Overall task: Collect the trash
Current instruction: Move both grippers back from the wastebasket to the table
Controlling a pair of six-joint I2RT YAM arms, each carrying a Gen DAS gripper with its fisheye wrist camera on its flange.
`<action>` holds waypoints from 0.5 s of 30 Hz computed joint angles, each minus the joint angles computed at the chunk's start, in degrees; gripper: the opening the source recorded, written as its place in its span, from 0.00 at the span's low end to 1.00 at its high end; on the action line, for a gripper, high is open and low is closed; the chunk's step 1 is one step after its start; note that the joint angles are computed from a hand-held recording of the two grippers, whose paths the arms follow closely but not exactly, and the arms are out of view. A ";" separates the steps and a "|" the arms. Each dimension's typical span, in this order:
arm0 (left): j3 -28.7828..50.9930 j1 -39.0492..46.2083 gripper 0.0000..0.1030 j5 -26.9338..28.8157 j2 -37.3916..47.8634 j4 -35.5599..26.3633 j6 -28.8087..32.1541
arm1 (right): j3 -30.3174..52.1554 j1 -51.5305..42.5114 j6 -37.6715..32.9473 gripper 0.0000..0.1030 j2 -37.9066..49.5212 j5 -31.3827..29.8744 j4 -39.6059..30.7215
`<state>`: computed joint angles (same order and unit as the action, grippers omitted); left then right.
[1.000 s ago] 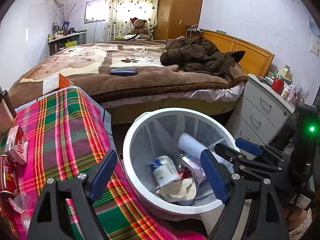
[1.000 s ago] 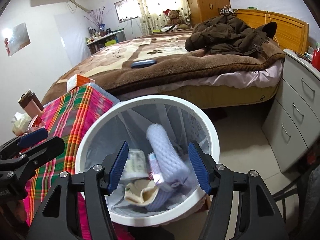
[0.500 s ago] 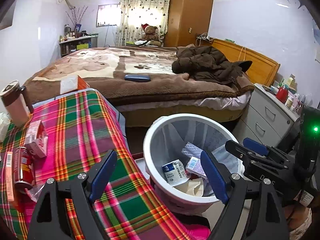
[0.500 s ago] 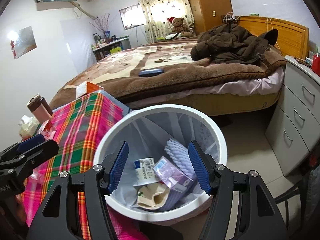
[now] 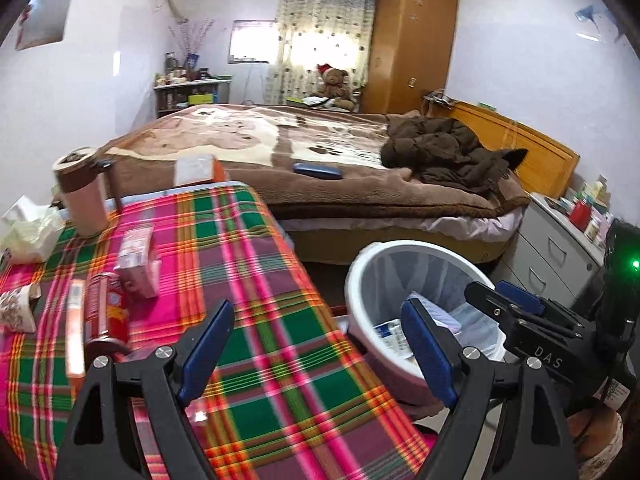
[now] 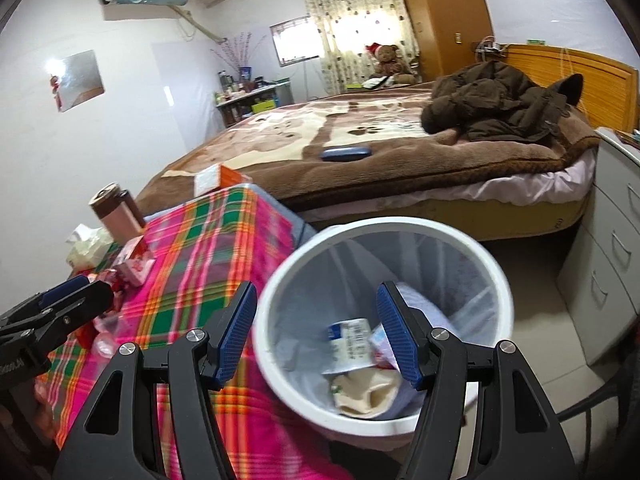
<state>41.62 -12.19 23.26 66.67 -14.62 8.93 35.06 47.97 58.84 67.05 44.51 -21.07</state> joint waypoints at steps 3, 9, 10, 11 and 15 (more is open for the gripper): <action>-0.48 4.68 0.84 1.56 -0.58 -0.46 1.36 | 1.04 1.09 -1.51 0.62 2.58 -0.47 2.90; -0.54 13.97 0.84 3.95 -0.11 -0.02 3.79 | 3.89 1.92 -5.03 0.63 9.40 -3.46 9.67; -0.34 15.54 0.84 4.59 0.39 -0.14 3.96 | 4.24 1.84 -5.68 0.64 10.42 -4.23 10.89; 0.24 17.22 0.84 5.65 1.31 -0.52 4.26 | 4.47 1.86 -6.02 0.64 11.12 -4.77 11.61; 0.60 22.77 0.84 6.20 3.32 0.12 5.58 | 6.50 1.83 -8.15 0.64 15.17 -7.60 15.14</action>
